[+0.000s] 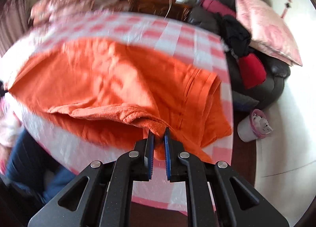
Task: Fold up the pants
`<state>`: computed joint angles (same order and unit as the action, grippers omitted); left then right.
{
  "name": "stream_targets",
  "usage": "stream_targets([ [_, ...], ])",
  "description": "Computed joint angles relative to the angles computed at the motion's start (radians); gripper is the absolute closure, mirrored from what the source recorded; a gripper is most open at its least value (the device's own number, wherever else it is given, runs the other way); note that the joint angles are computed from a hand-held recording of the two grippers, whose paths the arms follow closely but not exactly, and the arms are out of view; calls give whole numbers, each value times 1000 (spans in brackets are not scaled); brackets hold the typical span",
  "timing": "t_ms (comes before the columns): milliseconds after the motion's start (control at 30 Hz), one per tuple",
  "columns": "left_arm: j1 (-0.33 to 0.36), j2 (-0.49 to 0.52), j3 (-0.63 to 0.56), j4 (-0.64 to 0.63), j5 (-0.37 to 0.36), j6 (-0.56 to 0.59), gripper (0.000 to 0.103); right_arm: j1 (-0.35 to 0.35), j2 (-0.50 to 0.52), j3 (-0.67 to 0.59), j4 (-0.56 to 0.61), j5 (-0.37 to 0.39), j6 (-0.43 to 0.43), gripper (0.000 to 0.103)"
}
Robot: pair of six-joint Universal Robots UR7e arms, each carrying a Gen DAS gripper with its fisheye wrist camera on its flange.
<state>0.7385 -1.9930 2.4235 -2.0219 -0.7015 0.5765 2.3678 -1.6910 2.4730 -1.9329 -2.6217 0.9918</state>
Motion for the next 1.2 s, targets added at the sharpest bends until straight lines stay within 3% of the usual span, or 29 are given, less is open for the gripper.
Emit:
stream_targets([
  [133,-10,-13,-18,-4,-30,-1,102,16,3,2,4,-13,18,94],
  [200,-10,-17,-6,26,-1,46,102,-10,22,4,24,-4,5,94],
  [333,-9,-29,-49,50,-49,-3,102,32,-35,26,-115,-9,-42,94],
  [400,1,-22,-46,83,-43,14,102,2,-65,47,-137,27,-80,94],
  [467,18,-16,-83,72,-85,-32,102,-18,-108,83,-231,74,-129,94],
  [533,6,-30,-93,75,-103,-54,102,6,-147,99,-310,82,-150,94],
  [667,3,-54,-36,175,-16,46,102,-9,-65,65,-103,77,-124,94],
  [800,38,-46,-35,141,-33,35,102,-35,-7,85,-81,65,-105,94],
  [867,35,-54,-19,138,-22,48,101,-24,-30,94,-113,72,-102,88],
  [900,39,-49,-16,125,-20,58,101,-25,-68,106,-159,108,-139,80],
  [1033,50,-41,-13,109,-24,55,101,-73,-322,151,-246,217,-195,69],
  [1067,47,-45,-11,112,-24,51,100,-96,-373,159,-255,241,-210,53],
  [1100,46,-47,-8,109,-24,50,100,-110,-407,158,-234,230,-182,28],
  [1200,37,-60,-2,119,-18,33,98,-185,-502,173,-190,239,-85,26],
])
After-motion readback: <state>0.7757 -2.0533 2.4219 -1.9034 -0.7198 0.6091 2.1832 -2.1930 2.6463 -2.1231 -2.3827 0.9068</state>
